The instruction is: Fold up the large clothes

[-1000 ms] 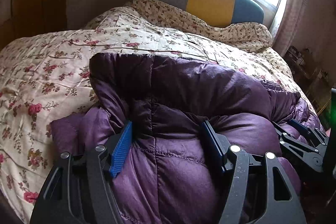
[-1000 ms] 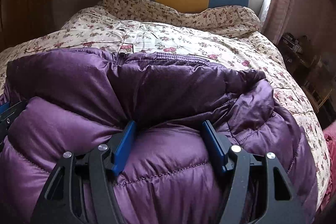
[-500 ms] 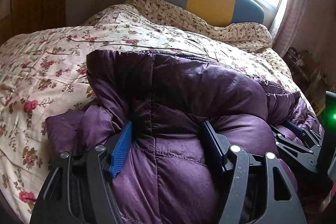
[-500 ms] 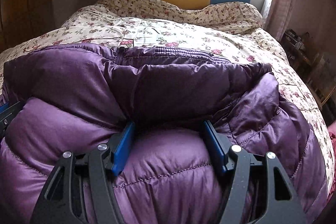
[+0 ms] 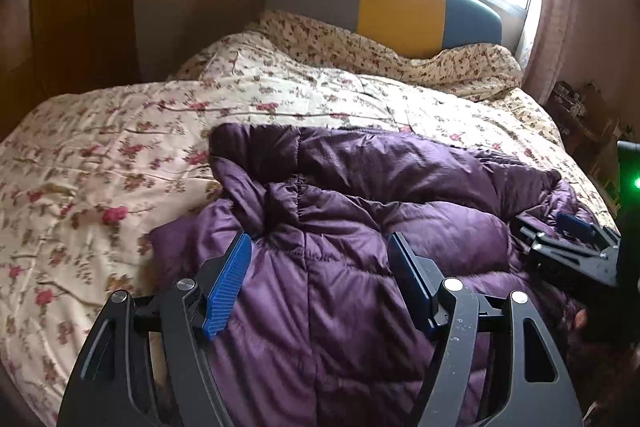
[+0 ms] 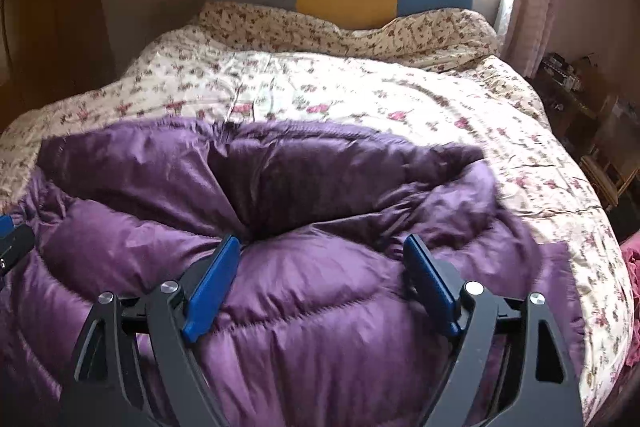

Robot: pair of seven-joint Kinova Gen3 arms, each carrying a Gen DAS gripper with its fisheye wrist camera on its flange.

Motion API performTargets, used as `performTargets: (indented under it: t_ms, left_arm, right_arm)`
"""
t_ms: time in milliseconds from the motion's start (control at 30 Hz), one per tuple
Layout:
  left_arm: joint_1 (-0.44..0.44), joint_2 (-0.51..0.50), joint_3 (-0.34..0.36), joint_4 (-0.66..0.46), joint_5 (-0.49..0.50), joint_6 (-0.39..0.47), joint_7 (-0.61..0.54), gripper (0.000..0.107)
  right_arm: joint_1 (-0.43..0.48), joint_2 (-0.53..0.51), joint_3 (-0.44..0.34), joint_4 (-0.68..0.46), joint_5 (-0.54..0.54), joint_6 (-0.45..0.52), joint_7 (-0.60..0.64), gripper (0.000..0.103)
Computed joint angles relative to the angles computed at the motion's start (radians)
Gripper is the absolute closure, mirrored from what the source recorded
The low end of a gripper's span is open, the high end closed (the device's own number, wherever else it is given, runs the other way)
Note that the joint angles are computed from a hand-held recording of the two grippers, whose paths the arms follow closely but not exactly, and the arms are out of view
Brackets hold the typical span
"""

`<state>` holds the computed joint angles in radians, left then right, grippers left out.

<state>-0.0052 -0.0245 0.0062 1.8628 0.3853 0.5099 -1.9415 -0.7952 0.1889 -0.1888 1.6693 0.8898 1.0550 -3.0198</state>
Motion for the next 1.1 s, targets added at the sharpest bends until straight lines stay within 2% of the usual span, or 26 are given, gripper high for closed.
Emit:
performTargets:
  t_ms: [200,467,700,900,1100]
  left_arm:
    - [0.012,-0.068,-0.032,0.035,0.054,0.010,-0.069,0.038]
    - [0.042,-0.115,-0.059,0.060,0.102,0.024,-0.116,0.038]
    - [0.064,-0.102,-0.049,0.062,0.103,0.031,-0.126,0.038]
    - [0.057,-0.043,-0.025,0.046,0.078,0.055,-0.106,0.038]
    - [0.013,0.018,-0.020,0.041,0.181,0.081,-0.194,0.036]
  right_arm:
    - [-0.005,-0.066,-0.028,0.047,0.011,0.086,-0.046,0.019]
    - [0.058,-0.142,-0.069,0.138,-0.029,0.148,-0.105,0.019]
    - [0.133,-0.184,-0.083,0.206,-0.082,0.075,-0.139,0.013]
    - [0.167,-0.182,-0.087,0.257,-0.092,-0.002,-0.172,0.009]
    - [0.182,-0.181,-0.082,0.272,-0.098,-0.039,-0.171,0.008]
